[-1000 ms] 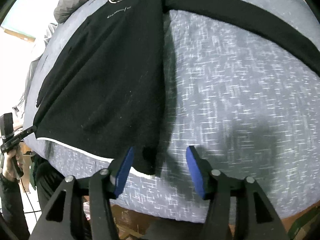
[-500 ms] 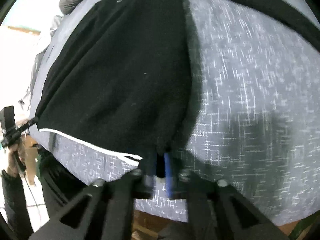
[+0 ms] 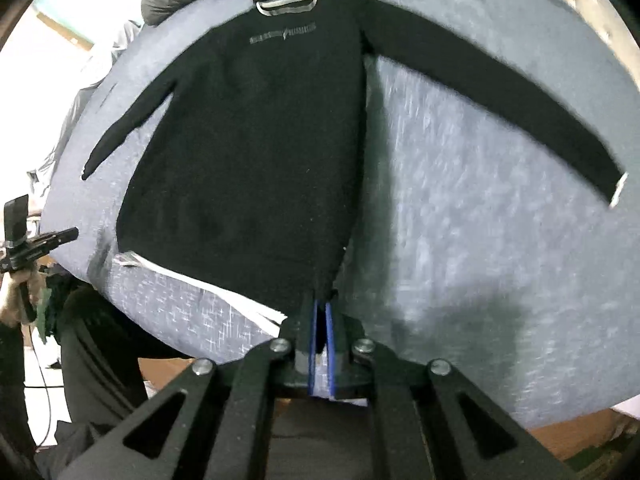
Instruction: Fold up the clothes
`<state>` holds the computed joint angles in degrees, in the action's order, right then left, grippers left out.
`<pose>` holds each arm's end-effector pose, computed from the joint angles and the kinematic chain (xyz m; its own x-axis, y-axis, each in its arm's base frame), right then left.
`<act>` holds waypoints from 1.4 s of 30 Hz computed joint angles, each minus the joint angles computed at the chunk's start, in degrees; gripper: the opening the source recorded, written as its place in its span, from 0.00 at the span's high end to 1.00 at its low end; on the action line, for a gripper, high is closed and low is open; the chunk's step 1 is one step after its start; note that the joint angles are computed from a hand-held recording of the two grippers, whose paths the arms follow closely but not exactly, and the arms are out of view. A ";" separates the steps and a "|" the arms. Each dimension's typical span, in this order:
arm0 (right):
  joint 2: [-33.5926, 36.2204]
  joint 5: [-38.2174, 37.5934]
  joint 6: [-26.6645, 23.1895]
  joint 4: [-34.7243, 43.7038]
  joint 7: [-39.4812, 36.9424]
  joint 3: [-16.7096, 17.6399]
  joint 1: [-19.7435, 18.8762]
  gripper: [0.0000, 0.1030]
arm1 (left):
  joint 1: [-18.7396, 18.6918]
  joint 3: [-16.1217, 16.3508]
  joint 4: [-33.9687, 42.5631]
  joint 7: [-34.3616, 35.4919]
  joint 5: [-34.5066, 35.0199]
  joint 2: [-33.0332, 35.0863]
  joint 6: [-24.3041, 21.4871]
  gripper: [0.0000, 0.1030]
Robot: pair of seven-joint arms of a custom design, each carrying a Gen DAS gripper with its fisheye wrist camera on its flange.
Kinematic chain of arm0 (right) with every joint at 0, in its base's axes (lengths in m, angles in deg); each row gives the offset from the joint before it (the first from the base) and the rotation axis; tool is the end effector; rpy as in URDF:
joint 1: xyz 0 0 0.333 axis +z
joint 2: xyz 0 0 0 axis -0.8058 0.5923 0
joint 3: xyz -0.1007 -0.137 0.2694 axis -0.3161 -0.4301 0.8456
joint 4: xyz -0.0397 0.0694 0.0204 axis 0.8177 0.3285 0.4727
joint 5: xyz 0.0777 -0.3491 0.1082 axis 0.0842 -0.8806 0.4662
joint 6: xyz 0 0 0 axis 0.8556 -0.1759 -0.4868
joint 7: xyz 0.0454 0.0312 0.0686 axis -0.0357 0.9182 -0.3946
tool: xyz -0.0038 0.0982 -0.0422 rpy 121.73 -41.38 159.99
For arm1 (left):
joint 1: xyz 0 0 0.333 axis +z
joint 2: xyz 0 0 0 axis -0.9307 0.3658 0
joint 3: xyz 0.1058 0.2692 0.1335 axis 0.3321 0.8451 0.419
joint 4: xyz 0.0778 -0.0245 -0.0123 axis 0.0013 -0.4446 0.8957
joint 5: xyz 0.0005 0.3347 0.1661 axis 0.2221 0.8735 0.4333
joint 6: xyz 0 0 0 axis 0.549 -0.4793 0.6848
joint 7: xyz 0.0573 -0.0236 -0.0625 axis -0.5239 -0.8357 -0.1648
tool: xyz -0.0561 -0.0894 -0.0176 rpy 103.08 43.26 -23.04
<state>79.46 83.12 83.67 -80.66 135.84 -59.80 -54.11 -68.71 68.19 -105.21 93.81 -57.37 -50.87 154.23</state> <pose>0.7399 0.0438 0.4998 0.5373 -0.8027 -0.2588 -0.8424 -0.4958 -0.2110 0.6283 -0.1365 0.4853 -0.1390 -0.9127 0.3843 -0.9570 0.0240 -0.2891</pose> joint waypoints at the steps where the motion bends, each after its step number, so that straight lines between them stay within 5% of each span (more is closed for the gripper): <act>1: -2.06 -0.05 1.88 -4.39 -0.49 -0.18 0.36 0.97 | -0.02 -0.09 0.06 -0.04 -0.34 0.30 0.26 1.00; 7: -3.05 -0.99 4.03 -7.89 -1.15 -1.00 1.52 0.97 | -0.46 -1.13 3.32 -0.08 -1.30 3.46 -0.33 0.95; 11: -1.59 -0.48 2.64 -5.09 -0.68 -0.77 0.62 0.97 | -1.36 -2.00 8.11 -1.44 0.18 7.76 -3.30 0.60; 12: -1.53 -0.40 2.60 -5.05 -0.71 -0.73 0.45 0.97 | -1.51 -2.14 9.38 -2.13 0.56 8.96 -4.33 0.60; 20: -0.31 0.94 1.00 -3.00 0.18 -0.20 -0.70 0.97 | -1.66 -3.04 12.54 -4.86 2.28 13.19 -5.75 0.60; 22: 0.21 0.94 0.54 -1.97 0.45 -0.08 -0.64 0.97 | -1.68 -3.14 12.43 -4.99 2.79 13.44 -5.04 0.88; 23: 0.30 0.94 0.44 -1.74 0.50 -0.02 -0.59 0.97 | -1.47 -3.31 11.97 -4.56 2.83 12.91 -4.68 0.92; 33: -2.04 1.32 -0.26 -2.23 -1.62 0.34 -0.56 0.97 | 0.64 -2.15 6.22 0.91 1.95 3.55 -3.46 0.93; 42: -10.46 -1.43 4.57 -19.81 -6.25 -1.83 1.99 0.97 | -1.27 -0.17 1.29 -2.21 3.81 1.33 -4.18 0.93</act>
